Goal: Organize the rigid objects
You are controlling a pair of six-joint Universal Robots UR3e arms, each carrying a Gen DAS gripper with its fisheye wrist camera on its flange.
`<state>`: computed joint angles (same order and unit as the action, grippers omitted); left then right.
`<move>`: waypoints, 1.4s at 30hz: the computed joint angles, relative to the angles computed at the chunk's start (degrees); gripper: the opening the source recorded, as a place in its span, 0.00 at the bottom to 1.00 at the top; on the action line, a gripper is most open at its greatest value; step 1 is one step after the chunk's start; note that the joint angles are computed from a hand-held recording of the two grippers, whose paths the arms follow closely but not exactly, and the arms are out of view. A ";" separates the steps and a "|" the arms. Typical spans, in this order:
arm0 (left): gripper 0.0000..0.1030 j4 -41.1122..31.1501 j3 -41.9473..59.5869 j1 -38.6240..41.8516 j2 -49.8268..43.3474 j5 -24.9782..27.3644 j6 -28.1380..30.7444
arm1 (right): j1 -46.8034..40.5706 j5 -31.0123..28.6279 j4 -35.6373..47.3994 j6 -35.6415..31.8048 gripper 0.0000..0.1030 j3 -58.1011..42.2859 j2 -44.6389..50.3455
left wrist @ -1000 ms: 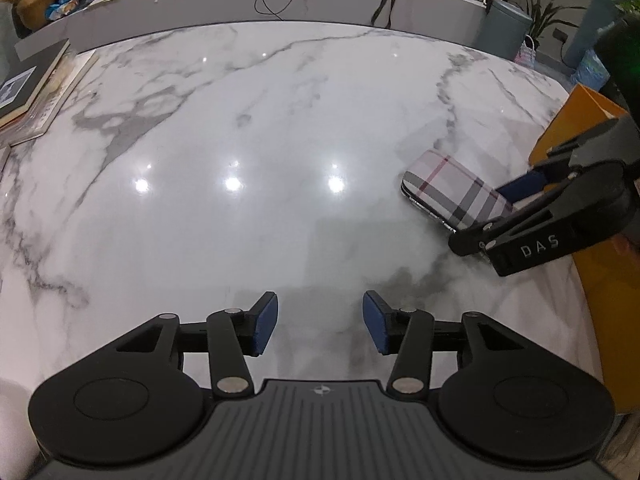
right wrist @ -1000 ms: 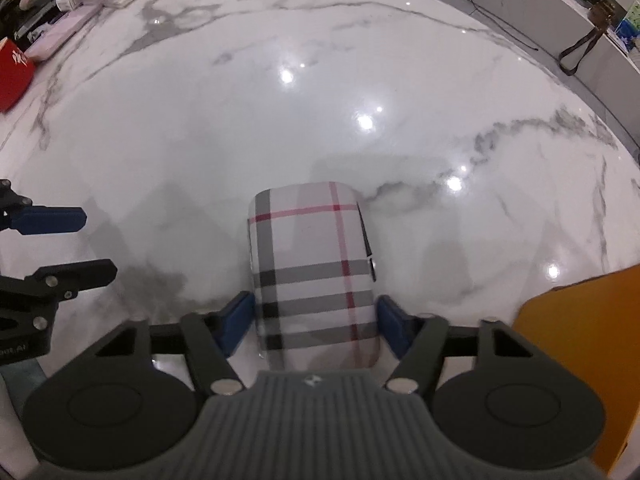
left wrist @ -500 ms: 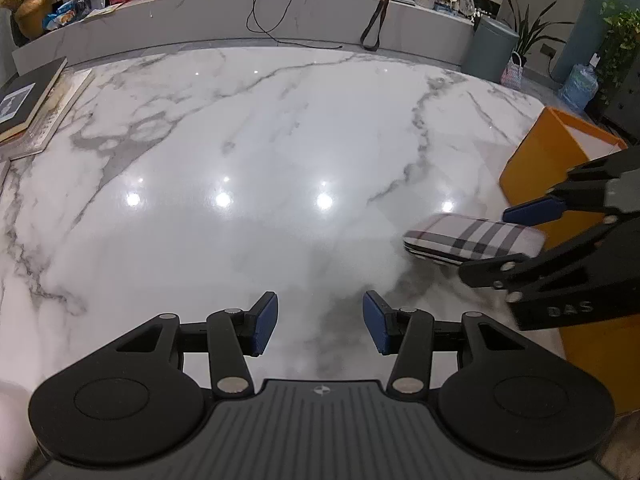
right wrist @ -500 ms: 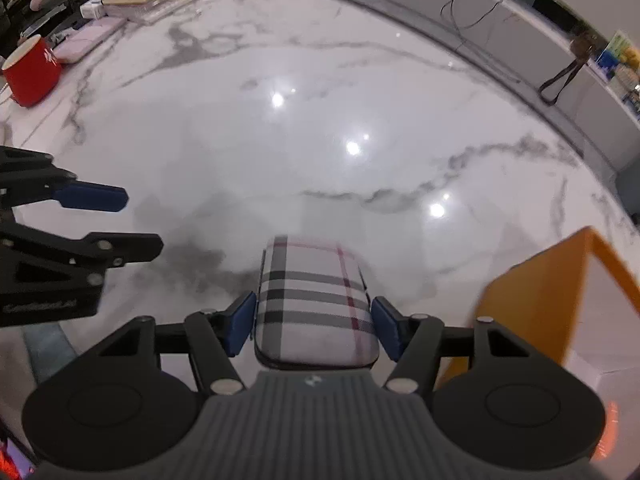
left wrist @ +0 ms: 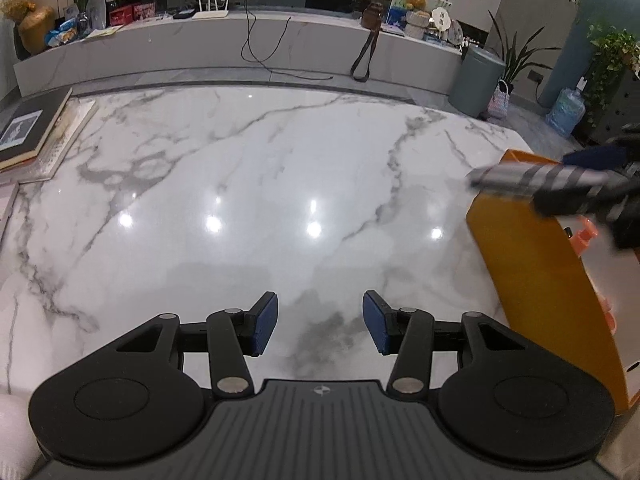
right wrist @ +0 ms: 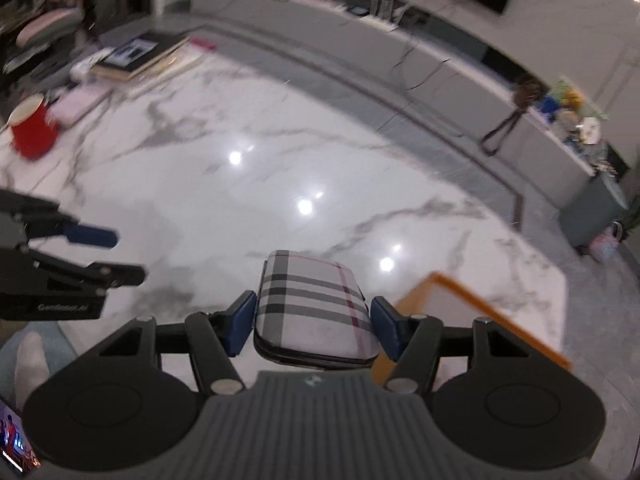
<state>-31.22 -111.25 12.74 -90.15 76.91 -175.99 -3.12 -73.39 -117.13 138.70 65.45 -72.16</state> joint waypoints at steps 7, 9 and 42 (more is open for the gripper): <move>0.55 -0.83 -0.19 -0.47 0.62 0.95 -0.33 | -6.38 -0.55 -1.71 3.13 0.19 -1.00 -0.77; 0.55 -0.99 -0.11 -0.39 0.35 1.15 -0.31 | -6.04 -4.84 -4.66 5.42 0.00 -1.02 0.71; 0.56 -2.00 0.39 -7.92 3.60 1.93 1.07 | -18.83 4.97 -5.81 4.00 0.25 31.81 -17.07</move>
